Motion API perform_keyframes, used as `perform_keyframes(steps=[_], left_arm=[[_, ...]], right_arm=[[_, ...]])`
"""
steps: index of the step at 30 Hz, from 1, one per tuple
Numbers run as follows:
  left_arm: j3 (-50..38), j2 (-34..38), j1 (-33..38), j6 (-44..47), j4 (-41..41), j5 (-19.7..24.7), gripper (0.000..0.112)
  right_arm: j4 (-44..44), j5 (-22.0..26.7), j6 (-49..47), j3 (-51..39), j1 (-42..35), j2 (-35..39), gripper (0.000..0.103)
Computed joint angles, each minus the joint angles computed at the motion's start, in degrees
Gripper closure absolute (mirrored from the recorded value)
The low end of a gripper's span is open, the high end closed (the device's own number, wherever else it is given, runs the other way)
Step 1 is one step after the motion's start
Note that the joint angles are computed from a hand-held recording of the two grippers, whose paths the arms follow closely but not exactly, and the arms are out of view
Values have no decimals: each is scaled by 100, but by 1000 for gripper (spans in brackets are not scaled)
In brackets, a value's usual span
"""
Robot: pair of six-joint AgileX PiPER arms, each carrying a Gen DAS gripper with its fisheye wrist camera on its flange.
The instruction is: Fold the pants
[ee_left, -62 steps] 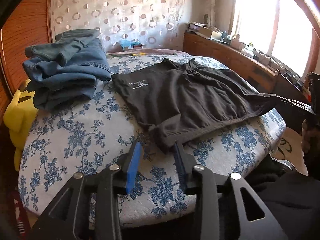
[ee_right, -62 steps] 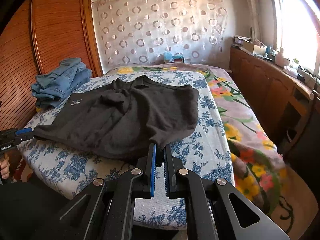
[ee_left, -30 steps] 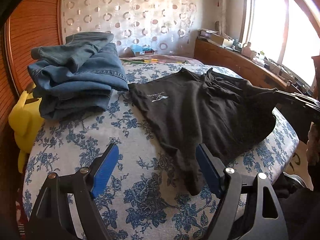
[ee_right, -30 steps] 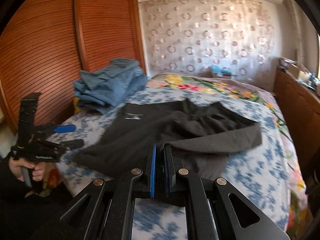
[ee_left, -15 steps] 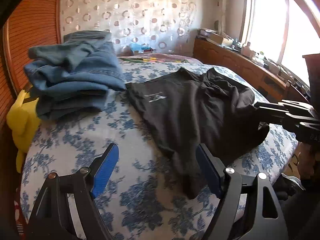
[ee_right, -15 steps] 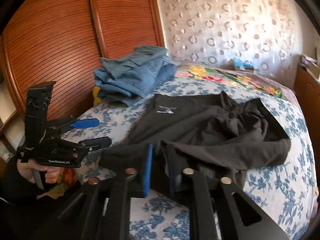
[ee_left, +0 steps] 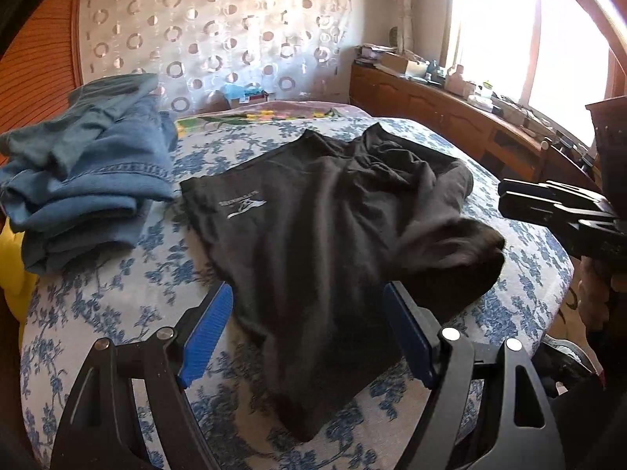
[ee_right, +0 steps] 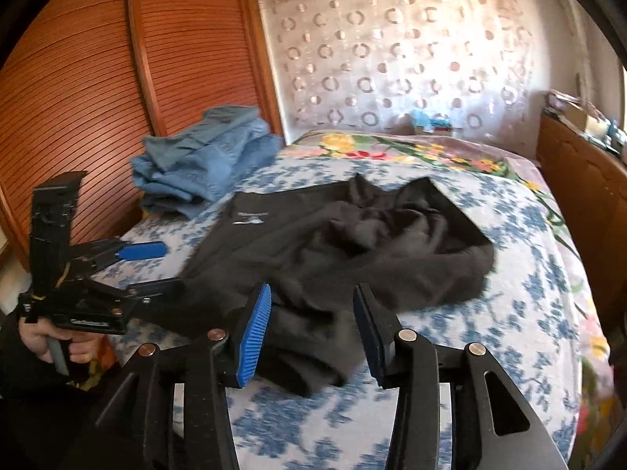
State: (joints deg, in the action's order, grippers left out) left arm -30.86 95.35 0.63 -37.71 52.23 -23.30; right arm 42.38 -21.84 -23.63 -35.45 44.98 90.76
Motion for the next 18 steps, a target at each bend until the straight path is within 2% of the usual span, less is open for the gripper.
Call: perform_keyframes(steps=[5, 11, 15, 16, 18], left_arm=[[-118, 30, -197, -226, 167, 64, 32], [-261, 158, -364, -469, 467, 14, 34], [-420, 284, -466, -836, 853, 33, 41], [-454, 314, -490, -904, 916, 33, 47], [-541, 374, -546, -1148, 1133, 96, 50]], right_arm=[[428, -169, -225, 132, -170, -4, 55], [2143, -402, -1889, -110, -263, 321, 55], [2163, -293, -1833, -245, -380, 453, 55], [2161, -279, -1808, -251, -367, 428, 55], [2066, -336, -1703, -282, -371, 491, 55]])
